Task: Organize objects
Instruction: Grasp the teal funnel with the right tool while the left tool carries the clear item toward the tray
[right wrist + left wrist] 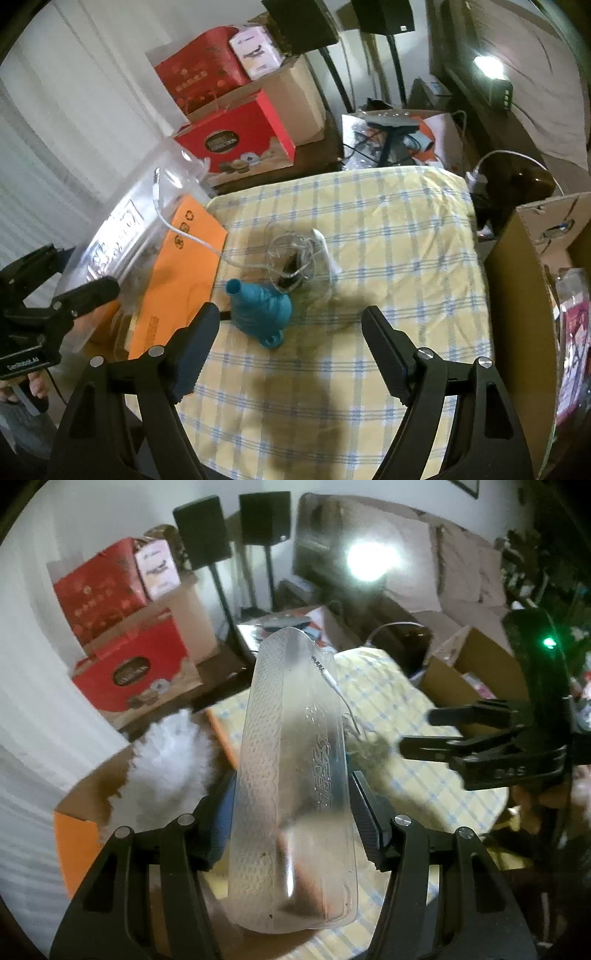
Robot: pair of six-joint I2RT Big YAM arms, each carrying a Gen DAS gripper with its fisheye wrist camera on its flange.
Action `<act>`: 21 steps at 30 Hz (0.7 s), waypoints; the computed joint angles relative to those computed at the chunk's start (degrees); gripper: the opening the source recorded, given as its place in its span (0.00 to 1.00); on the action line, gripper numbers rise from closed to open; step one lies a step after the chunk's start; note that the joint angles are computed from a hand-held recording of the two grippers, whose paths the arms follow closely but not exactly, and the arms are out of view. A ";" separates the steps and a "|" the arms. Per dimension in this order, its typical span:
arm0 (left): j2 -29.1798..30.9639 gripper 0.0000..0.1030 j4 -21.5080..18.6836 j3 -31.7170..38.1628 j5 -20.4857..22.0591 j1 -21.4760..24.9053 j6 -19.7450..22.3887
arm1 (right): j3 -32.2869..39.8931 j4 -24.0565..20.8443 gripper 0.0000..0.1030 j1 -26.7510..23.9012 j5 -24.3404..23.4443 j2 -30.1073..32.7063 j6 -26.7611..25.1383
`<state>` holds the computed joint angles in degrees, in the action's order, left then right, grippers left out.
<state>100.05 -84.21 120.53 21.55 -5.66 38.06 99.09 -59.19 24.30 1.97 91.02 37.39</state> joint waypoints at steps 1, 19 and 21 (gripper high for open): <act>-0.05 0.54 -0.18 0.02 0.24 -0.01 0.01 | 0.21 0.43 0.78 0.26 0.03 0.11 -0.35; 1.09 0.54 -4.15 2.43 4.92 0.52 -0.86 | 7.77 1.72 0.10 2.07 3.93 6.10 -9.14; 1.57 0.54 -4.11 2.99 5.07 1.00 -1.38 | 7.19 2.40 0.09 1.88 5.66 5.57 -8.33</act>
<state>101.61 -88.33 123.52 26.62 -4.67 36.68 106.27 -56.79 26.18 7.63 96.59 29.06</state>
